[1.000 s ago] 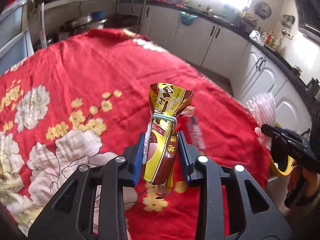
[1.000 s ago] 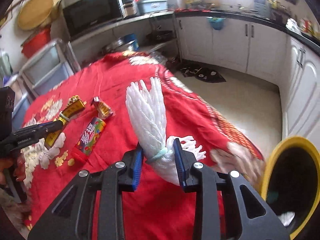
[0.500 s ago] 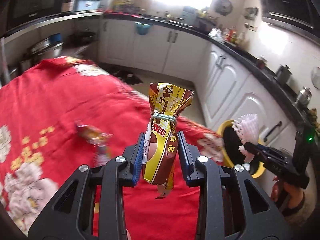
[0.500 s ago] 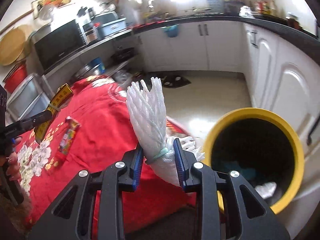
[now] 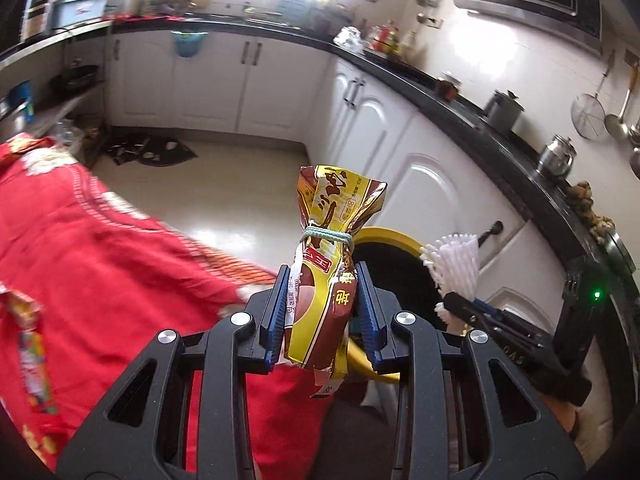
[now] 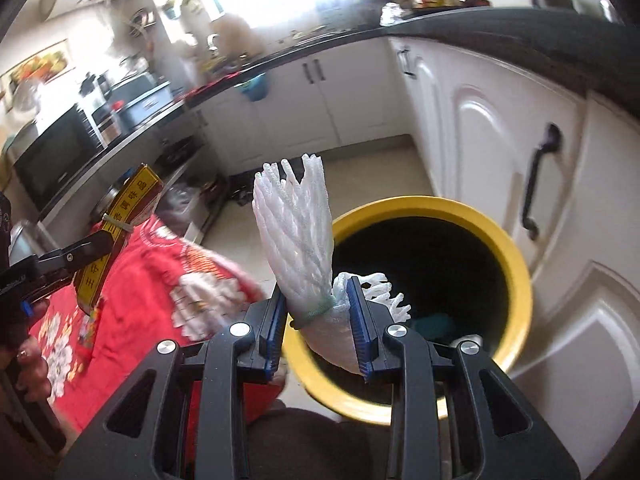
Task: Collect trash
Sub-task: 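Carry the yellow packet in the left tool while the right tool carries the mesh net over the bin, then open the left tool to drop the yellow packet while the right tool drops the mesh net into the bin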
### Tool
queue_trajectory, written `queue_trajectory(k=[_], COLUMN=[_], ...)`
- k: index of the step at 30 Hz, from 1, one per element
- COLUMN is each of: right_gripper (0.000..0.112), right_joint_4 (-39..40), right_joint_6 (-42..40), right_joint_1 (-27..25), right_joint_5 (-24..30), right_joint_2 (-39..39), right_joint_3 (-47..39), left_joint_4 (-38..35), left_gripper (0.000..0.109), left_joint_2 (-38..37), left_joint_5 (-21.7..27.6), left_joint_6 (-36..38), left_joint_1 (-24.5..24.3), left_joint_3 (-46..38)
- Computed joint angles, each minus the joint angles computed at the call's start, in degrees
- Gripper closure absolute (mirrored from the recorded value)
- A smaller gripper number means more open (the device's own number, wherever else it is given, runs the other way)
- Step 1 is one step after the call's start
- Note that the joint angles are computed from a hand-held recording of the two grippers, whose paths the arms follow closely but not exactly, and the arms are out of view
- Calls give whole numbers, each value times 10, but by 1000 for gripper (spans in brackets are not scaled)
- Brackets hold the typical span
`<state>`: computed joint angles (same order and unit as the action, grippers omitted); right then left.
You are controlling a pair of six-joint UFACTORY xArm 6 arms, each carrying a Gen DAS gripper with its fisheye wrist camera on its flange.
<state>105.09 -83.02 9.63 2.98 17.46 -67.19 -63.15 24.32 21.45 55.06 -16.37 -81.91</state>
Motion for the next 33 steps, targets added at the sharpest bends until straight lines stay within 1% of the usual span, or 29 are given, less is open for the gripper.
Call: queue_trajectory(k=[7,15,17,18,20,23,24,26,30,32,33], right_gripper=[83,79,74,68,62,58,58,58,56,54,53], right_joint_4=[28,57,70,106,161,180,175,158,134,138,162], right_joint_6=[-20,-55,-68,-104,-156,-167,-160,-142,-118,-126,-151], right_joint_1=[-20,-27,-26,-27,-28,-30,-30,-28,-18,-15,-13], right_joint_5=[-13,-41,-54,-64,-78,-84,-82,-81,-81,-80,-80], right_joint_2=[13,44,56,61,68,72,72,73,68,65,63], right_joint_3=[-7,-30,-41,-50,-65,-69,-67,-63,-58,-58,-60], left_joint_4=[50,112,122,127,130,123,124,116,110,104,103], left_gripper=[84,83,83,82,49,45,44,39,36,33,31], left_joint_2=[51,107,121,126,133,136,135,131,120,111,107], left_joint_5=[6,25,29,26,20,21,18,15,5,-2,-6], left_joint_6=[-47,-107,-119,-127,-139,-142,-143,-139,-136,-130,-128], left_joint_1=[-36,-51,-53,-54,-54,-49,-48,-44,-36,-32,-29], left_joint_3=[-58,-119,-134,-139,-146,-149,-148,-141,-125,-113,-107])
